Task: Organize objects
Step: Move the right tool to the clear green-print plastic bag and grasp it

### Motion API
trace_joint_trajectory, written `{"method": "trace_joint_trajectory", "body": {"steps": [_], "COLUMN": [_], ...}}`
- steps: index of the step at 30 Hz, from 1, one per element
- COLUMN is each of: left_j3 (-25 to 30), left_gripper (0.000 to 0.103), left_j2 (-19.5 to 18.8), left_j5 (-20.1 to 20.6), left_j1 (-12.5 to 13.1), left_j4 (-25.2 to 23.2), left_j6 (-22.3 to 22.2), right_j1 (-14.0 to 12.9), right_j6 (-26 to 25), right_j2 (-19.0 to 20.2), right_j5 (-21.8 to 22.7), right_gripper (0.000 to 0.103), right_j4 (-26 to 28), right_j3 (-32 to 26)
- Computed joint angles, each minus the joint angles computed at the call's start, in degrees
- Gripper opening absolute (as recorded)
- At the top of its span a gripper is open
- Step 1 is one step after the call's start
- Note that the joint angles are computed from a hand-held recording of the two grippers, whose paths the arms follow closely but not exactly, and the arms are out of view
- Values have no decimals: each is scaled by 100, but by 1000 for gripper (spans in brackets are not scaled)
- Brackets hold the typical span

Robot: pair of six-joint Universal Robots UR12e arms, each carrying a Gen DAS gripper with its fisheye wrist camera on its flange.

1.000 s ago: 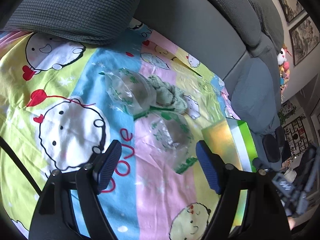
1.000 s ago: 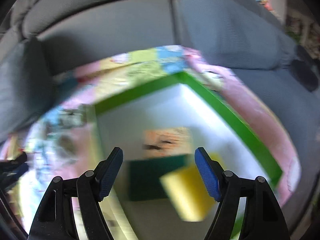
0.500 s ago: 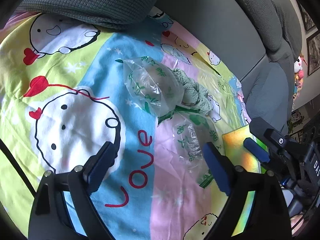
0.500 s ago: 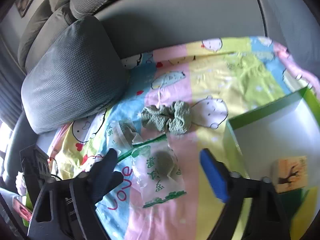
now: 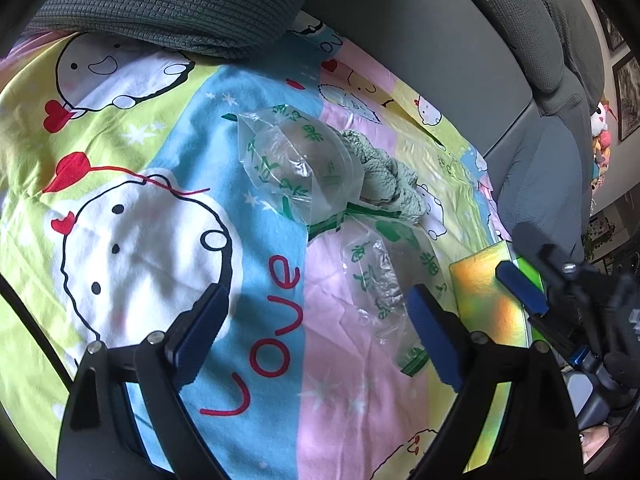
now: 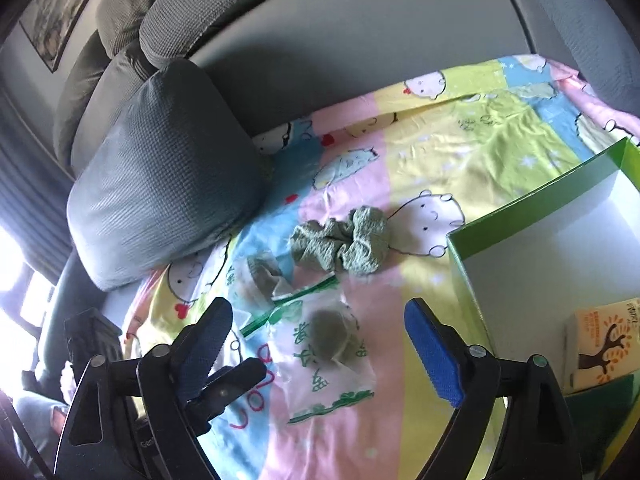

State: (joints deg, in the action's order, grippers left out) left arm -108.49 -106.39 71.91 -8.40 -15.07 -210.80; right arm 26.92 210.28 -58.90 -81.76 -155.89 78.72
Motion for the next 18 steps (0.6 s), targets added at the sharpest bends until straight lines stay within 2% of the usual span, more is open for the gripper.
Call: {"method": "trace_joint_trajectory", "body": {"steps": [1,2,4,6,8,10,11,12,13,14,15,18], "left_j3": [-4,-9,-7,11,33,43,46,46,46,34,13,-7], "left_gripper": [88,83,67,41,33,33,34,42,48,61,67,72], "left_j2": [-3,-3,-1,-7,-19,-30,-37,-45,-57,-69,-81,-94], "left_j5": [-5,-7,3,22,18,-12,-46,-110,-207,-307,-390,-484], "left_j1": [0,-1,-8,-20,-23,-16,-8,8,30,54,77,99], "left_j4": [24,40,40,0,-53,-76,-84,-82,-73,-21,85,255], "left_j6": [-7,-6,28,79,116,103,75,31,-26,-98,-195,-356], "right_j1": [33,67,111,84,52,33,39,53,65,73,73,65], "right_j6": [-95,-197,-326,-415,-386,-476,-523,-593,-629,-656,-646,-597], "right_j2": [1,2,8,7,6,29,42,61,75,89,114,183], "right_j5": [-159,-342,-575,-377,-154,71,101,97,90,98,144,187], "right_gripper": [58,39,35,35,37,53,77,90,90,90,90,90], "right_j4": [77,205,445,345,291,409,513,604,574,536,626,1010], "right_j3": [-32,-78,-155,-124,-105,-161,-204,-247,-254,-261,-312,-473]}}
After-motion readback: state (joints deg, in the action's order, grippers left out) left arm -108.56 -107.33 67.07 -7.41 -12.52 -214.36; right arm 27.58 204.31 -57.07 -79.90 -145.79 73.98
